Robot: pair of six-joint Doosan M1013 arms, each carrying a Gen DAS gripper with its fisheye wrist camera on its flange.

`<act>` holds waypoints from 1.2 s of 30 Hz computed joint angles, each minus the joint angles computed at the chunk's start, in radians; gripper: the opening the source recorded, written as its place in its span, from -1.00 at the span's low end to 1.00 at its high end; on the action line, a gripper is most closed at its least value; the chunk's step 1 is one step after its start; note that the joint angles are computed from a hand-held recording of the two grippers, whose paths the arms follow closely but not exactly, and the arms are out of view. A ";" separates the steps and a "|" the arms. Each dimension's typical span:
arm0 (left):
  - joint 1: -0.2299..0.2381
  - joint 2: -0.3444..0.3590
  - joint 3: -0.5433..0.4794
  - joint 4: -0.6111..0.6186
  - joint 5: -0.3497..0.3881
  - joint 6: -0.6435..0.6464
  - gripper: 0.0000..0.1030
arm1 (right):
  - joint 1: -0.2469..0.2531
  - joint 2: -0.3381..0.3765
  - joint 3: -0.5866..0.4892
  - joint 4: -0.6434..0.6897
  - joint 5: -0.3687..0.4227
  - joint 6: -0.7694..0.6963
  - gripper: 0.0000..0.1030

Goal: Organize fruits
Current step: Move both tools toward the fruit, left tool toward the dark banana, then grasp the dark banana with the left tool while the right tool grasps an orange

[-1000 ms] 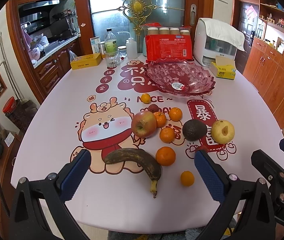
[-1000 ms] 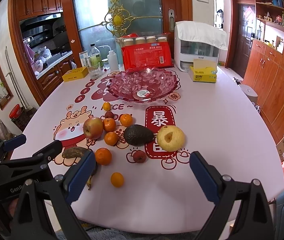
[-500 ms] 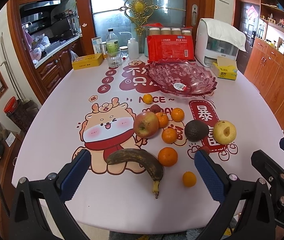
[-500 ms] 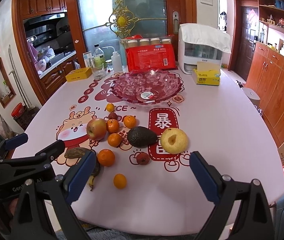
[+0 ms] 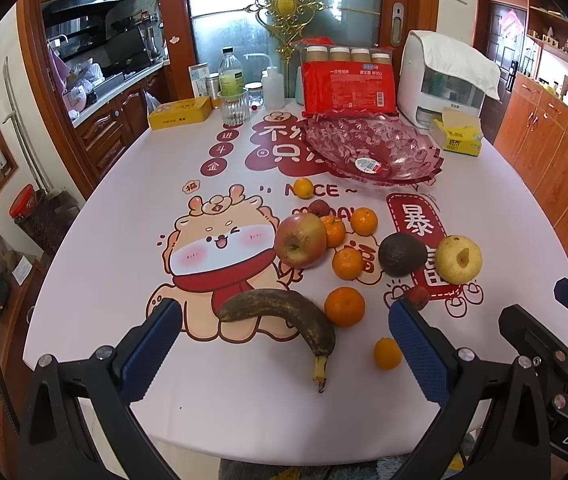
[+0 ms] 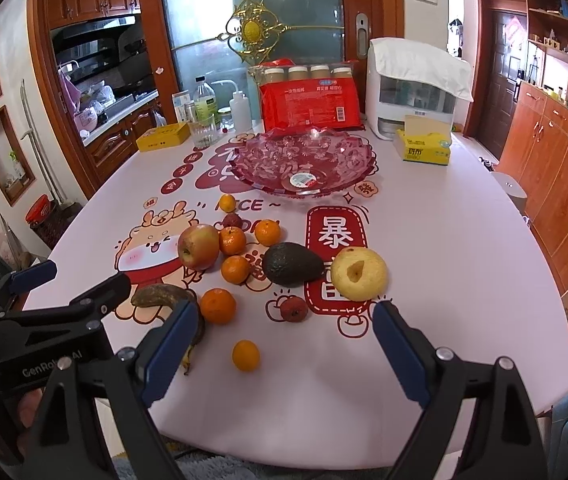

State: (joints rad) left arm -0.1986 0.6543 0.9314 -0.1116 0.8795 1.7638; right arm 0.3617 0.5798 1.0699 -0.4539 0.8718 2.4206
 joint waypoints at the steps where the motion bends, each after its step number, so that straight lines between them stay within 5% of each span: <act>1: -0.004 0.003 -0.001 0.007 0.005 -0.008 0.99 | -0.001 0.001 -0.001 0.006 0.001 -0.004 0.74; 7: -0.005 0.022 -0.022 0.044 0.032 -0.043 0.99 | -0.006 0.011 -0.010 0.050 0.016 -0.036 0.64; 19: 0.022 0.045 -0.013 0.140 -0.037 -0.109 0.99 | -0.030 0.044 -0.038 0.133 0.032 -0.149 0.48; 36: 0.028 0.179 -0.163 0.021 0.224 -0.176 0.85 | -0.056 0.141 -0.083 0.467 0.094 -0.530 -0.08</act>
